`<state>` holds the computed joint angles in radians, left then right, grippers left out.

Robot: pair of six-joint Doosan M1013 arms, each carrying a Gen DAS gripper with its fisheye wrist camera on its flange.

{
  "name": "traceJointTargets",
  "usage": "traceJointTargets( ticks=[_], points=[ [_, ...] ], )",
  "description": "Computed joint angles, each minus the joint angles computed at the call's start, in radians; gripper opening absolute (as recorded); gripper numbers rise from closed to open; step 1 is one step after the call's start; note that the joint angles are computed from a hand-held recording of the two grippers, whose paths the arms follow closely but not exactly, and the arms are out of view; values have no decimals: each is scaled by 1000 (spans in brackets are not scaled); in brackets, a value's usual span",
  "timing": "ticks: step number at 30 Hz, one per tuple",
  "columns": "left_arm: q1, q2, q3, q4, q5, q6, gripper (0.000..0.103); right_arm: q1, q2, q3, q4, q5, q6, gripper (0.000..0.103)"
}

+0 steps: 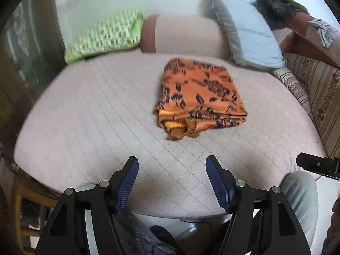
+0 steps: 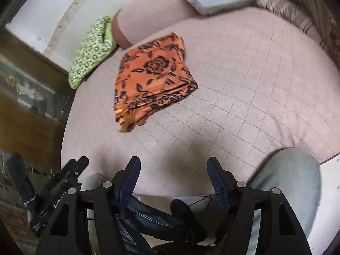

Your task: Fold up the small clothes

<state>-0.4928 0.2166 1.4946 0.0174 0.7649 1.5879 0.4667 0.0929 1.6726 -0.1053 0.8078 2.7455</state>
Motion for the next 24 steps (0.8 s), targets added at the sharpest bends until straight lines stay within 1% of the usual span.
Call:
traceJointTargets(
  ticks=[2,4,5,6,8,9,11,13,17,21,24],
  points=[
    [-10,-49,41,43,-37,-33,66,25,-7,-12,-63,24,32,68],
    [-27,-98,87,133,-84,-119,66,56,-8,-36,-145,64,60,69],
    [-29,-118,105,140,-99,-132,66,75,-7,-49,-194,86,76,71],
    [-24,-135,117,102,-104,-101,66,90,-4,-61,-227,106,85,72],
    [-17,-158,123,35,-68,-28,66,113,-5,-74,-273,131,105,72],
    [-18,-166,127,45,-60,-34,66,123,-6,-79,-292,140,115,72],
    [-21,-193,146,75,-71,-68,66,147,-7,-92,-339,166,141,72],
    [-13,-214,158,60,-88,-63,66,165,-7,-105,-370,187,148,72],
    [-2,-234,153,43,-67,-58,67,195,-10,-126,-435,220,160,73],
    [4,-256,156,17,-64,-31,71,219,-14,-140,-487,241,177,74],
    [8,-270,160,4,-67,-12,71,235,-15,-149,-520,255,193,75]
  ],
)
